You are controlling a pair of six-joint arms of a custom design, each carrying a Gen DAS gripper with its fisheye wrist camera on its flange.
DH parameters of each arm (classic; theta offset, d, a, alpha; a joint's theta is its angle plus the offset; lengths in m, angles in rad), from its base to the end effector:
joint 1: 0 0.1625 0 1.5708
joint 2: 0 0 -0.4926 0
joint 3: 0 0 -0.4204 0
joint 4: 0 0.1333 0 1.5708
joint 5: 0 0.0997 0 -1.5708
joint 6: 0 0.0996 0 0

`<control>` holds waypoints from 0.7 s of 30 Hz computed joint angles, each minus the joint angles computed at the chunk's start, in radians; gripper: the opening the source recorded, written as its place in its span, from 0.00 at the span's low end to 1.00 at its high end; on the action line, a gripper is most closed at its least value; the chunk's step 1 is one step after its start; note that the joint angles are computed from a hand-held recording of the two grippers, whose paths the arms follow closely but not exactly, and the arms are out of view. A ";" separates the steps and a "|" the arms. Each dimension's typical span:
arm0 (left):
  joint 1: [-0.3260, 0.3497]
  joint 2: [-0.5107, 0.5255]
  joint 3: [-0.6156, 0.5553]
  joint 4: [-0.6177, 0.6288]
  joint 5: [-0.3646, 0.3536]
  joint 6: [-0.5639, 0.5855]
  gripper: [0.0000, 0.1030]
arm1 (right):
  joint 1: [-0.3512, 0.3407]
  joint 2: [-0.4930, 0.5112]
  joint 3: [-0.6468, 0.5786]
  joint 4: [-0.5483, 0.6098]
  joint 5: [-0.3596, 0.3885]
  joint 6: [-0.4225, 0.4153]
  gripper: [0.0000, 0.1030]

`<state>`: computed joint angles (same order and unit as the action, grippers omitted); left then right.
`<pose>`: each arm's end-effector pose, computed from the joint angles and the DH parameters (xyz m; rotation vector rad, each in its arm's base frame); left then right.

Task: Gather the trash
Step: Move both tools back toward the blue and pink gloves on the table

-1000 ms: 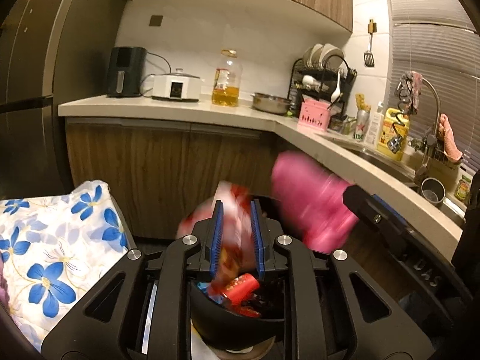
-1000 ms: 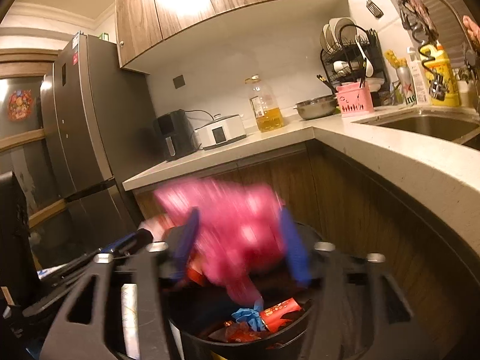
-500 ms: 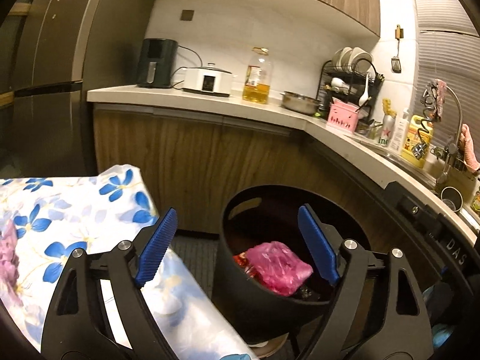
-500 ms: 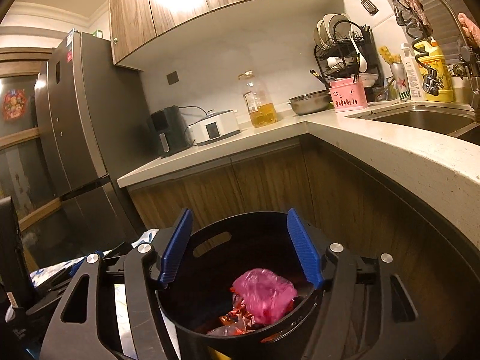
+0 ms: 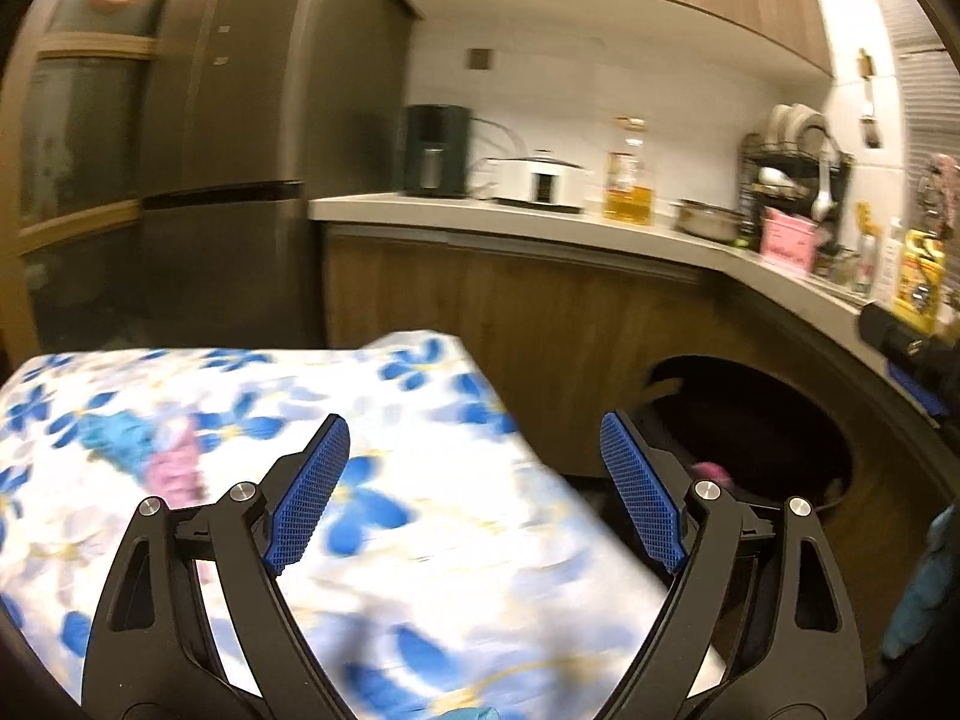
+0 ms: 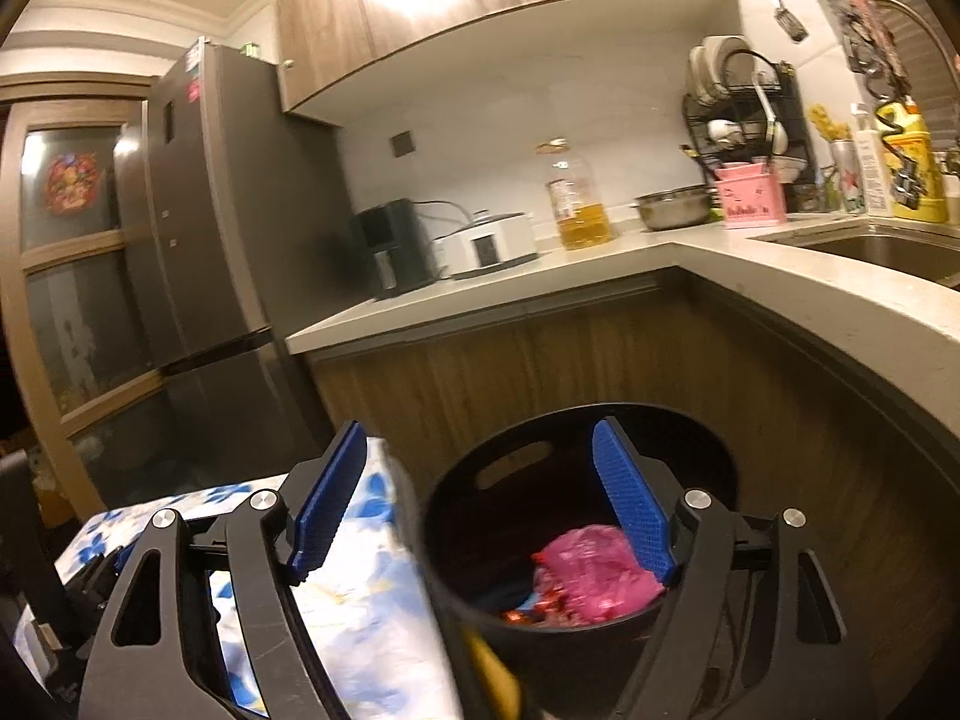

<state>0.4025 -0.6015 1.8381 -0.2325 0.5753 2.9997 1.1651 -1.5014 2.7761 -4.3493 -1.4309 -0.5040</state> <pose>-0.3650 -0.3911 -0.0551 0.8266 2.2211 -1.3154 0.0319 -0.2987 0.3447 0.2269 -1.9714 1.7245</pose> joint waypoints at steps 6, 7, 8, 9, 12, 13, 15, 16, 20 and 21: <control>0.007 -0.089 0.115 -0.031 -0.116 -0.064 0.82 | 0.145 0.125 0.002 -0.053 -0.077 -0.036 0.74; 0.007 -0.100 0.129 -0.038 -0.134 -0.062 0.82 | 0.174 0.155 -0.001 -0.063 -0.092 -0.043 0.74; 0.007 -0.116 0.150 -0.044 -0.164 -0.064 0.82 | 0.196 0.179 -0.005 -0.071 -0.105 -0.050 0.74; 0.008 -0.130 0.167 -0.045 -0.183 -0.071 0.82 | 0.223 0.210 -0.011 -0.082 -0.124 -0.057 0.74; 0.015 -0.169 0.209 -0.034 -0.229 -0.116 0.82 | 0.296 0.285 -0.036 -0.082 -0.170 -0.063 0.74; 0.016 -0.181 0.222 -0.027 -0.241 -0.133 0.82 | 0.320 0.312 -0.045 -0.084 -0.185 -0.065 0.74; 0.024 -0.211 0.250 -0.018 -0.268 -0.152 0.82 | 0.369 0.374 -0.067 -0.089 -0.212 -0.073 0.74; 0.026 -0.221 0.259 -0.021 -0.277 -0.151 0.82 | 0.389 0.397 -0.079 -0.087 -0.225 -0.075 0.74; 0.049 -0.291 0.308 -0.057 -0.319 -0.116 0.82 | 0.467 0.491 -0.133 -0.059 -0.274 -0.076 0.74; 0.052 -0.304 0.316 -0.064 -0.324 -0.112 0.82 | 0.480 0.512 -0.146 -0.056 -0.285 -0.079 0.74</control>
<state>0.4547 -0.9054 2.1539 -0.2970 0.2514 2.8875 1.6449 -0.9896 2.6303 -4.4051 -1.7159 -0.5830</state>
